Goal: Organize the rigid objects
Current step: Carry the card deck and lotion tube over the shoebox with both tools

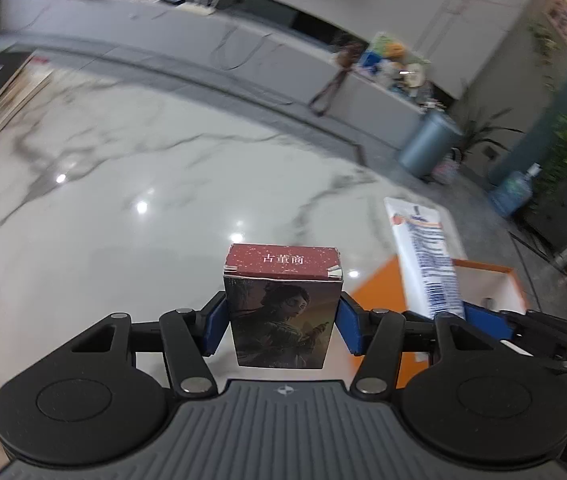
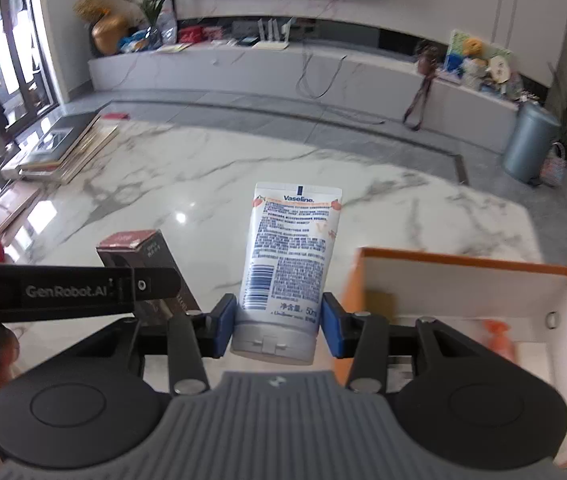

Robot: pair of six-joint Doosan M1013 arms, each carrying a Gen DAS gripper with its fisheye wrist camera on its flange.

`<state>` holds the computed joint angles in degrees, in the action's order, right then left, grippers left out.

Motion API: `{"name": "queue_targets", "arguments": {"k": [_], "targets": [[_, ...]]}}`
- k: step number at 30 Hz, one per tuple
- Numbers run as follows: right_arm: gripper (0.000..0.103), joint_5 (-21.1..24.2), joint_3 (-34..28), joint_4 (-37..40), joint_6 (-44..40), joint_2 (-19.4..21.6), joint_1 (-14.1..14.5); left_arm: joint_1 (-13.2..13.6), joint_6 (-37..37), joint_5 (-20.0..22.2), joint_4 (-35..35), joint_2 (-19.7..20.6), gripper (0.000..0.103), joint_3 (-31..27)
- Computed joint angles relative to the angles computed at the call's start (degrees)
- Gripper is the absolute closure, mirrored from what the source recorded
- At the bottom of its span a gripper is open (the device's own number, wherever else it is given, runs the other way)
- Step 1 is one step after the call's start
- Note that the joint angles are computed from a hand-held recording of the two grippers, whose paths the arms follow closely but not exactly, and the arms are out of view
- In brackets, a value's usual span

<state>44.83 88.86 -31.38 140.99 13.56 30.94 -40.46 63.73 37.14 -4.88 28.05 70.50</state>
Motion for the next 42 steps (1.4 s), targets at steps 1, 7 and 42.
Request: {"name": "queue_targets", "arguments": {"k": [1,7,42], "targets": [[0.057,0.2,0.4,-0.7,0.6,-0.5,-0.2,-0.4,1.0,0.0,-0.7,0.2,0.038,-0.7],[0.057,2.3,3.9,-3.6,3.5,-3.6,-2.0,-3.3,8.5,2.0,-5.0,3.1,0.038,-6.3],[0.056,2.0,14.7,5.5,-1.0,-5.4,-8.8,-9.9,22.0,14.1,-0.7,15.4,0.039,-20.9]]}}
